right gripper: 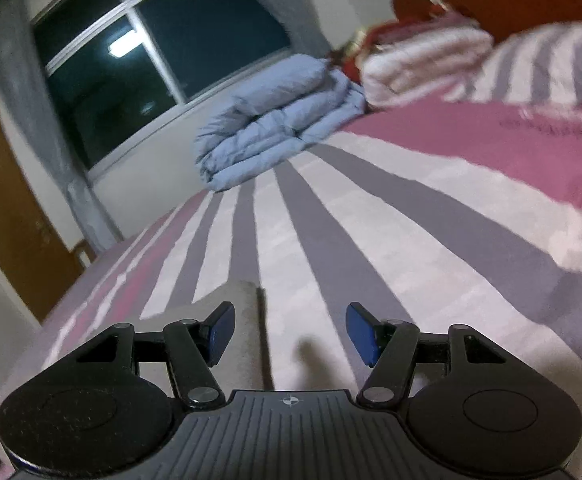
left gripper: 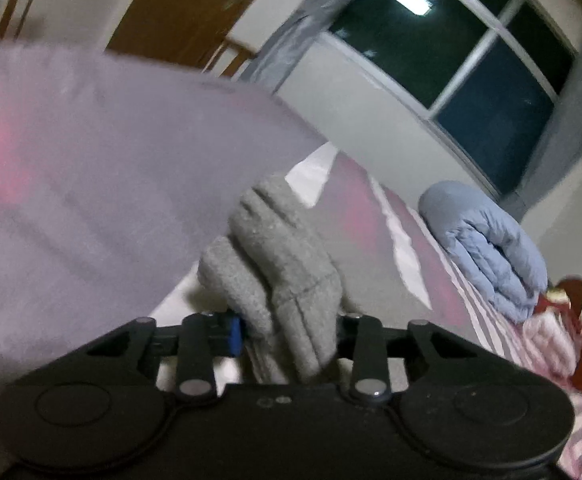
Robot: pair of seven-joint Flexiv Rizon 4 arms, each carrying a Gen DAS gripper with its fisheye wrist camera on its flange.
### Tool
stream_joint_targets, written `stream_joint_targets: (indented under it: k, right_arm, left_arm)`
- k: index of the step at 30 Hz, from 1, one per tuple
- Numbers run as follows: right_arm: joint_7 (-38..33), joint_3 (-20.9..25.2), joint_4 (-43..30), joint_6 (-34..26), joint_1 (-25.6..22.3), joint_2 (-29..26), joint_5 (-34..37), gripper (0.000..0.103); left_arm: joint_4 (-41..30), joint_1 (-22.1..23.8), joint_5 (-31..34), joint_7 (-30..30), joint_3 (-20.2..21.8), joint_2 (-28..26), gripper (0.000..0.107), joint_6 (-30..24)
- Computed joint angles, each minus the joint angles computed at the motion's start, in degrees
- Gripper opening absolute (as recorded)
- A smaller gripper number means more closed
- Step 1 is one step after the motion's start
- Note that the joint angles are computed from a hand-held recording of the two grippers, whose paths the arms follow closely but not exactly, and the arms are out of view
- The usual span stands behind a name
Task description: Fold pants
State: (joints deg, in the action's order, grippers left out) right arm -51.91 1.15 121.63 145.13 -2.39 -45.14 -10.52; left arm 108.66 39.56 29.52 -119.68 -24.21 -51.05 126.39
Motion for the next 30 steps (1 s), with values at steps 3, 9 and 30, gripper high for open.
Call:
stream_joint_targets:
  k: [3, 9, 30]
  right_arm:
    - [1.71, -0.55, -0.36, -2.56, -1.35, 0.64, 0.47, 0.062]
    - [0.85, -1.1, -0.14, -8.34, -4.63, 2.71, -1.84, 0.062]
    - [11.89, -0.45, 5.3, 0.44, -12.02, 2.05, -5.75, 0.062]
  left_arm:
    - [2.37, -5.45, -2.02, 2.83, 4.81, 4.61, 0.024, 3.86]
    - [2.95, -18.19, -5.45, 9.6, 10.05, 10.45, 0.024, 4.37]
    - [-9.7, -40.37, -13.69, 27.47, 1.19, 0.06, 0.079, -7.34]
